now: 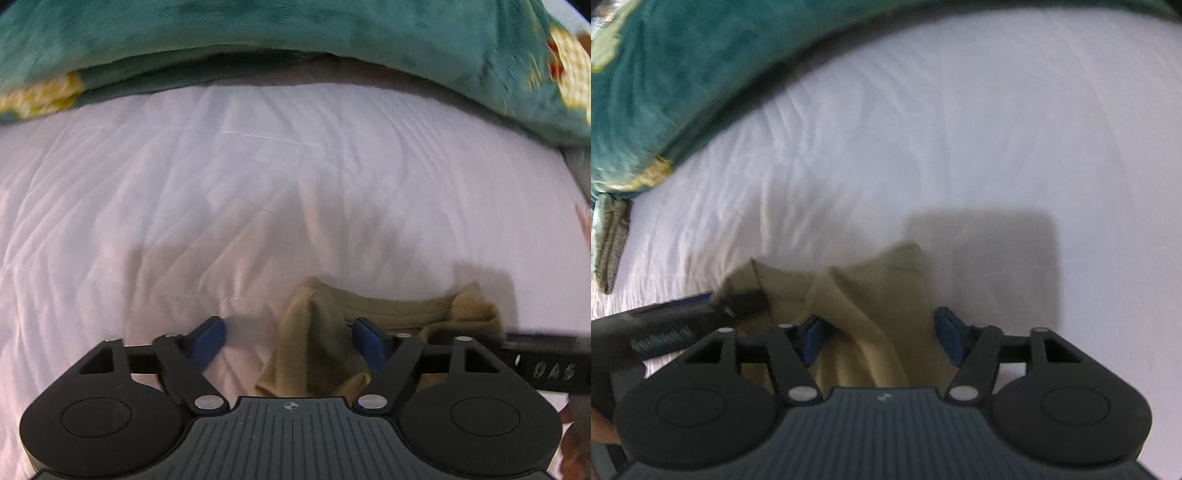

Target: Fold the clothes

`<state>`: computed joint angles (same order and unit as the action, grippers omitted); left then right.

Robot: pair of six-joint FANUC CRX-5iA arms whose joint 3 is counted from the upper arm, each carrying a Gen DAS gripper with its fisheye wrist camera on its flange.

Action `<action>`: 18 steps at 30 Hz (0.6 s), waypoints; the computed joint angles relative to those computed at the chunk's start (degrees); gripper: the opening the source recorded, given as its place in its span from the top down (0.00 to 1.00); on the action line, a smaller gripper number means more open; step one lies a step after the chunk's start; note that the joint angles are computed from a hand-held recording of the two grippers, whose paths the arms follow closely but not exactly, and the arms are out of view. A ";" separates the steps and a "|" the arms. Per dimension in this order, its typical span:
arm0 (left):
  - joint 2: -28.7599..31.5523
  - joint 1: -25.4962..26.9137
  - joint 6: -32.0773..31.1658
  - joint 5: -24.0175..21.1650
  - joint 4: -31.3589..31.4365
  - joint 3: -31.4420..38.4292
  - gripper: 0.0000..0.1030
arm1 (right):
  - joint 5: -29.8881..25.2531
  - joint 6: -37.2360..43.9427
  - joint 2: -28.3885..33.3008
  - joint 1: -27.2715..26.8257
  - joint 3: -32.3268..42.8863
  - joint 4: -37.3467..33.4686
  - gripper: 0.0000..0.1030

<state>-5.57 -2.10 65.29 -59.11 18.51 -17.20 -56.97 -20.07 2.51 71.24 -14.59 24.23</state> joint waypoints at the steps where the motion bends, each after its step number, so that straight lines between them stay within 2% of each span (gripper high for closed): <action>1: -0.37 -0.73 -0.61 0.85 -0.90 -0.17 0.24 | -1.20 1.88 0.85 0.00 1.19 -0.36 0.37; 2: -1.05 -1.15 -1.86 2.09 -1.01 -0.92 0.30 | -2.31 3.69 1.68 0.00 2.30 -0.61 0.40; 3: -1.92 -1.41 -2.90 3.39 -0.99 -1.83 0.43 | -2.76 5.05 2.21 0.14 2.83 -0.30 0.42; 4: -2.72 -1.44 -3.76 4.51 -0.66 -2.66 0.53 | -3.21 6.41 2.73 0.28 3.36 0.03 0.57; 5: -3.19 -0.86 -5.14 5.00 1.34 -3.61 0.81 | -3.50 7.61 3.16 0.42 3.76 0.39 0.70; 6: -3.36 0.07 -6.74 4.91 4.25 -4.59 0.93 | -2.49 7.36 2.75 0.64 3.11 1.05 0.73; 8: -4.31 1.30 -10.73 5.33 8.47 -6.65 0.94 | -1.31 5.58 1.74 1.70 1.22 3.93 0.86; 11: -7.45 3.81 -19.06 5.41 16.26 -11.21 0.94 | -0.78 1.74 0.14 3.78 -1.74 9.51 0.89; 13: -10.30 6.74 -23.81 3.72 22.19 -14.36 0.94 | -1.85 -2.02 -1.69 6.07 -3.73 14.54 0.90; 16: -15.32 12.29 -30.51 -1.70 29.71 -18.16 0.94 | -3.86 -4.99 -4.46 10.10 -6.22 21.49 0.92; 18: -18.21 16.81 -33.76 -7.45 32.66 -20.01 0.94 | -4.86 -5.25 -6.15 13.14 -7.57 25.62 0.92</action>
<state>-23.78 14.71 31.52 -66.56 51.16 -37.21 -61.83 -25.33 -3.64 84.38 -22.16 49.85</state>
